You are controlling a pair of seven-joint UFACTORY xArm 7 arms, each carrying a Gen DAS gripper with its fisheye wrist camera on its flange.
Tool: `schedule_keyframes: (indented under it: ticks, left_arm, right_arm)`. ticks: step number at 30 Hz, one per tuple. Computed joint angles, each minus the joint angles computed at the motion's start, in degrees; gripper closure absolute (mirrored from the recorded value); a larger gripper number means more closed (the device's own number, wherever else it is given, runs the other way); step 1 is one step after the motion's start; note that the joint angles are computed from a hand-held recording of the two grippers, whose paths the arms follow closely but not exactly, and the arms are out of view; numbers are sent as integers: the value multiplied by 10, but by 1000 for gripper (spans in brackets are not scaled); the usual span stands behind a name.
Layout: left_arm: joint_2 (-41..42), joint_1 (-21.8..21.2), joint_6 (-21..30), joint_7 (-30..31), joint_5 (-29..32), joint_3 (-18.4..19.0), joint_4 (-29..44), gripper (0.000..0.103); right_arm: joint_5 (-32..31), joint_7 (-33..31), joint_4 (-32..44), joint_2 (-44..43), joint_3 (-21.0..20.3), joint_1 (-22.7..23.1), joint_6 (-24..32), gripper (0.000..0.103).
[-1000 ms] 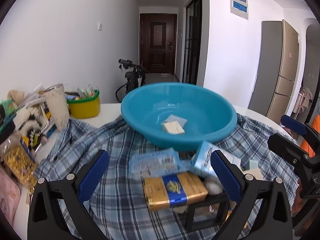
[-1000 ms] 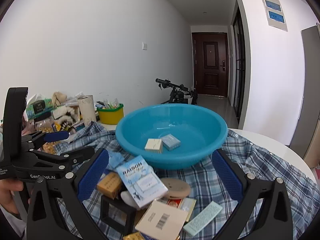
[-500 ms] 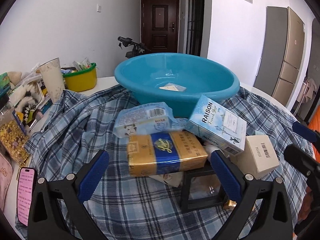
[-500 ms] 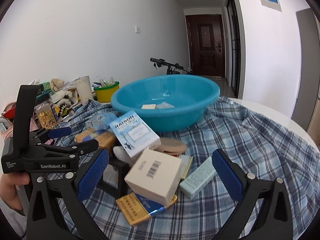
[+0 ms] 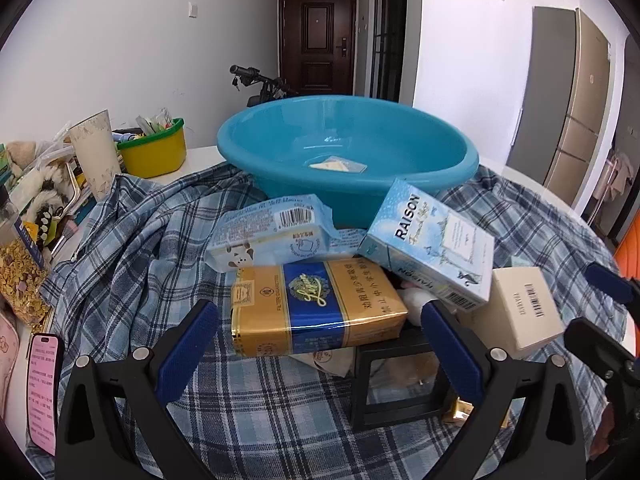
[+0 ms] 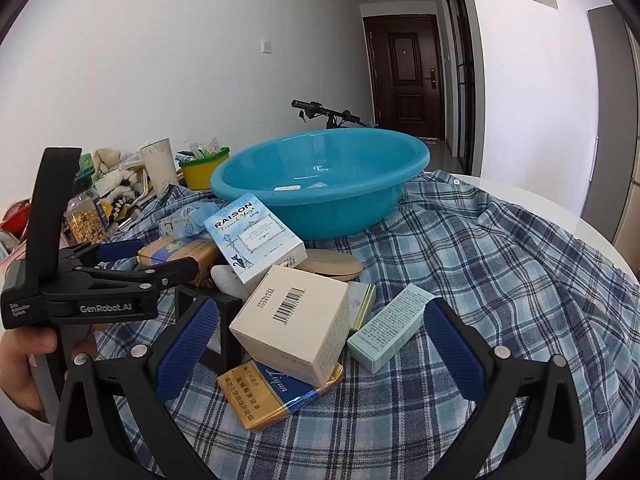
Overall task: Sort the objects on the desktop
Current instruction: 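Grasp the gold-and-blue cigarette carton with the left tool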
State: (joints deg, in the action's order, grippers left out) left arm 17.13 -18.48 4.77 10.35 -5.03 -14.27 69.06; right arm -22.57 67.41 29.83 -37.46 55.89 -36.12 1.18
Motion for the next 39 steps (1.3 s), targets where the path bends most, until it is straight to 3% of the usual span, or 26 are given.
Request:
schedule_keyframes:
  ticks: [5, 8, 13, 23, 27, 28, 30, 31, 36, 39]
  left_arm:
    - [22, -37, 13, -42, 41, 44, 21, 0]
    - [30, -13, 18, -30, 26, 18, 28, 0]
    - [34, -36, 14, -50, 51, 46, 33, 0]
    - [49, -25, 18, -54, 52, 33, 48, 0]
    - [49, -39, 9, -68, 64, 50, 46, 0]
    - [49, -39, 5, -69, 65, 50, 45, 0]
    - [50, -2, 1, -44, 43, 8, 42, 11]
    - [51, 7, 5, -34, 35, -3, 43, 11]
    - [46, 1, -13, -30, 27, 6, 33, 11]
    - [44, 13, -13, -17, 17, -9, 31, 11]
  right_arm:
    - [0, -1, -2, 2, -4, 5, 5, 0]
    - [-2, 1, -4, 2, -7, 9, 10, 0]
    - [-8, 5, -3, 6, -9, 10, 15, 0]
    - [-22, 12, -2, 12, -17, 16, 23, 0]
    - [-27, 17, -2, 17, -19, 17, 25, 0]
    - [-29, 18, -1, 18, -19, 18, 26, 0]
    - [-32, 19, 1, 19, -20, 19, 26, 0]
    - [-34, 20, 1, 20, -20, 18, 26, 0]
    - [-39, 25, 4, 20, -18, 17, 28, 0]
    - [-42, 27, 6, 24, -16, 15, 30, 0]
